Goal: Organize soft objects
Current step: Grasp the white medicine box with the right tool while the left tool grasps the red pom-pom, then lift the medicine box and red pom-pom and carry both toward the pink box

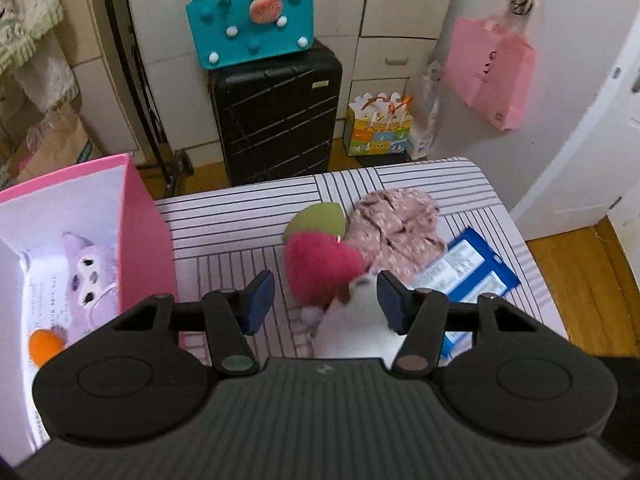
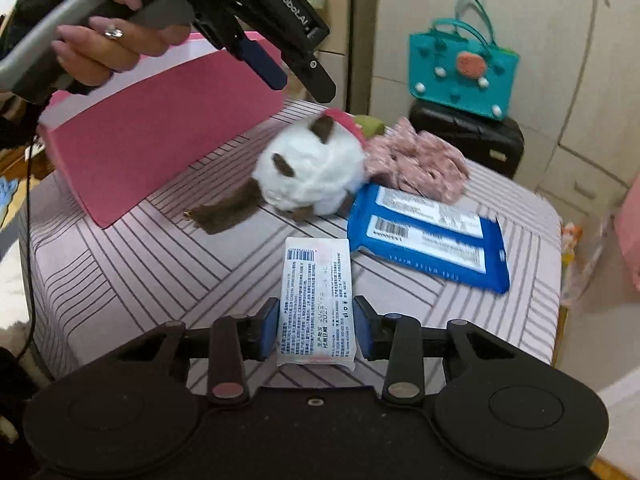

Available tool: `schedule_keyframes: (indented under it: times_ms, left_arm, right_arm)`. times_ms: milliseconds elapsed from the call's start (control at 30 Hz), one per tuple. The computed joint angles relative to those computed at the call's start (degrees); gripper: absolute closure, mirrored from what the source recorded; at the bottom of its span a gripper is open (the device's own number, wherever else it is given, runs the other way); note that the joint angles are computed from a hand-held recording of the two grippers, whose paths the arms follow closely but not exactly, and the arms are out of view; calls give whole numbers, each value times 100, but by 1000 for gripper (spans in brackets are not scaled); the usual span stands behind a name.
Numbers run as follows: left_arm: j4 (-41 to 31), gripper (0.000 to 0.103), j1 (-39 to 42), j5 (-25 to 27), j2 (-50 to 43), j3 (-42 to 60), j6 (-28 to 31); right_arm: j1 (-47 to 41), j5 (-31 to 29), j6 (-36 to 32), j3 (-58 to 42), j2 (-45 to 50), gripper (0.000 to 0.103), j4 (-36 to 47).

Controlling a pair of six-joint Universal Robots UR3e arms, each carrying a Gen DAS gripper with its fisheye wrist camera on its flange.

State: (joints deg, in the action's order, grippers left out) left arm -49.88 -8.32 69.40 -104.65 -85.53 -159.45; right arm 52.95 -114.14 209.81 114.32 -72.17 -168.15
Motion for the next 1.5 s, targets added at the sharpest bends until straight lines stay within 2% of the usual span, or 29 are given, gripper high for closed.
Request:
schedule_keyframes:
  times_ms: [233,433,500,600,733,767,867,967,1167,1500]
  left_arm:
    - [14,51,-176,154,-774,657,-403]
    - [41,51,-183,205,-1110,921,-777]
    - [-208,51,-201,185,-1227,1124,-795]
    - [-478,51,-289,281,-1385,1334,-788]
    - [-260,51,-348,340,-1500,1237,-982]
    - [-194,57,-352,354,-1511,1199,-1000]
    - [-174,69,-372,419,-1494,1139,-889]
    - [-224,74,-354,398,-1417,1122,-778]
    - [6,75,-260,342,-1013,671,-416]
    - [16,75,304,-218,129,-334,6]
  right_arm:
    - [-195,419,332,515,-506,59,-384]
    - [-34,-279,332,180,-670,59,150]
    - [-155,-414,264,88,-611,59,239]
    - [-480,-382,126,105,-473,59,1]
    - [-825,-186,24,102,-231,59,-404]
    - [-870,-153,-1,86,-181,59,-462]
    - [-892,-162,-34,-1,-69,59,-467]
    - [-889,-95,-17,-55,-40,59,-435]
    - [-747,-113,118,-78,-57,59,-380]
    - [-434,-330,424,-253,-243,59,134]
